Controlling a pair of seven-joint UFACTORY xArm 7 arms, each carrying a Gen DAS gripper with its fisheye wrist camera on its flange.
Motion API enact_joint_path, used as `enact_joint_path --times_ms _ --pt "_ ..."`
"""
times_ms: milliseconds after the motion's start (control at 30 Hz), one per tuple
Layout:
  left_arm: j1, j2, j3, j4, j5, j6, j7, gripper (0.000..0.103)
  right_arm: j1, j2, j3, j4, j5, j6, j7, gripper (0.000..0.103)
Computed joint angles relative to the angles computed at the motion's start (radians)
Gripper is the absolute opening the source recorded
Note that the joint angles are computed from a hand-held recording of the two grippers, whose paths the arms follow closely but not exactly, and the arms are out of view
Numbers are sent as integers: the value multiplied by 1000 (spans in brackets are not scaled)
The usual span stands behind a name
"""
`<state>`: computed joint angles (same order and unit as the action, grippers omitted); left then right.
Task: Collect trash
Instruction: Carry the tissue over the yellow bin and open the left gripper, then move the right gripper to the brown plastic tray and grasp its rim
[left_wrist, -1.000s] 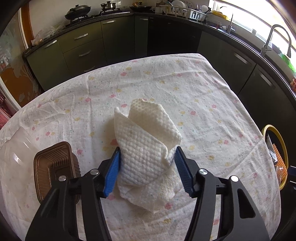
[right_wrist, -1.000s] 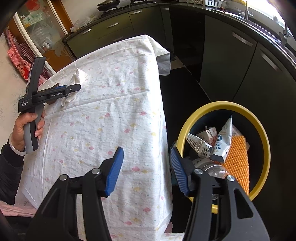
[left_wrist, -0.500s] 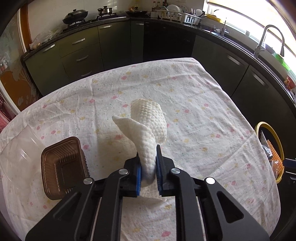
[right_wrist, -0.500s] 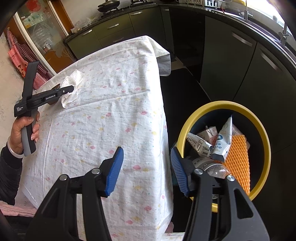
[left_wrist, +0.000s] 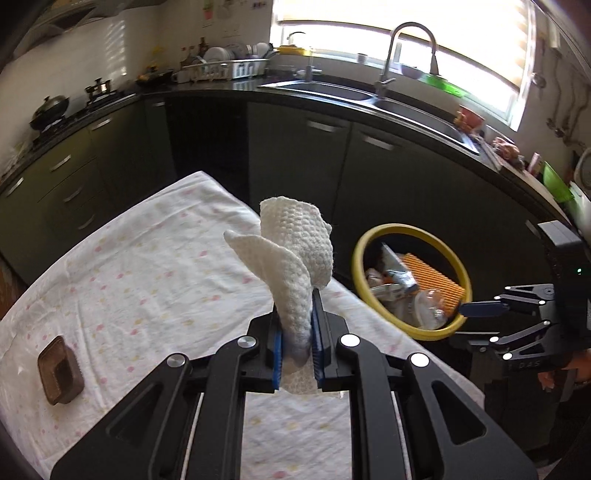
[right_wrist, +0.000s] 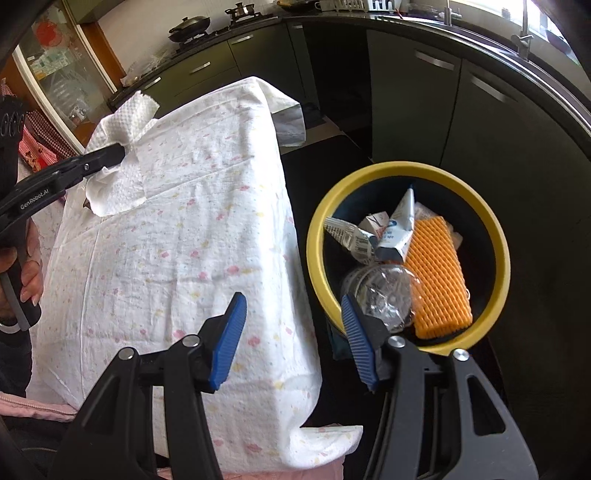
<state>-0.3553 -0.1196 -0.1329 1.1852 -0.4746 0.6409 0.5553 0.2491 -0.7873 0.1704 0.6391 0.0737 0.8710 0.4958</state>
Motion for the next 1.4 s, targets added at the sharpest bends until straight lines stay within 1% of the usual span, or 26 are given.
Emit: enact_joint_path --times_ms 67,167,300,467,533,633,667,700,733,767,800,867,933,967,1067,1133,1167,1267,1333,1400 --pt "-26 23 -24 33 -6 23 11 13 0 -44 -6 -26 3 13 6 52" --pt "-63 80 -64 102 17 61 -11 13 -8 -102 -13 -58 3 30 14 52" --pt "-114 190 -115 215 82 111 -61 13 -20 -177 -31 -102 9 48 18 53" --pt "-189 356 -147 371 215 126 -151 13 -38 -275 -54 -154 22 65 18 53" --pt "-227 419 -147 431 279 121 -195 13 -46 -303 -59 -168 27 72 19 53" --pt "-282 523 -142 551 352 145 -252 14 -54 -322 -65 -181 35 83 16 54" --pt "-296 556 -141 591 365 160 -265 20 -56 -326 -67 -186 38 82 15 55" --pt "-308 585 -140 624 375 170 -274 35 -56 -327 -69 -189 42 82 13 56" --pt "-320 598 -132 635 389 163 -291 46 -57 -324 -70 -192 44 79 11 56" --pt "-333 605 -121 634 409 139 -313 65 -57 -321 -72 -193 48 76 9 57" --pt "-336 605 -118 626 417 118 -321 72 -56 -318 -74 -193 52 71 6 57" --pt "-325 598 -125 607 411 99 -320 73 -54 -311 -75 -191 56 65 -2 57" --pt "-289 550 -135 539 380 77 -303 73 -51 -308 -73 -192 62 55 -5 57" --pt "-268 514 -140 489 359 51 -295 73 -49 -306 -72 -193 65 51 -5 58" --pt "-181 397 -168 332 236 -17 -225 77 -45 -306 -73 -201 72 42 -10 58" --pt "-122 302 -177 212 124 -56 -150 78 -40 -286 -70 -196 76 32 -13 58" --pt "-101 253 -172 152 72 -76 -110 78 -37 -276 -70 -193 77 28 -15 58" --pt "-75 129 -133 7 -23 -131 -31 80 -31 -235 -59 -176 77 16 -17 58" --pt "-65 52 -91 -78 -88 -147 20 81 -27 -210 -52 -161 73 13 -18 58" --pt "-58 -13 -47 -148 -135 -153 44 82 -23 -180 -41 -141 68 9 -17 58"
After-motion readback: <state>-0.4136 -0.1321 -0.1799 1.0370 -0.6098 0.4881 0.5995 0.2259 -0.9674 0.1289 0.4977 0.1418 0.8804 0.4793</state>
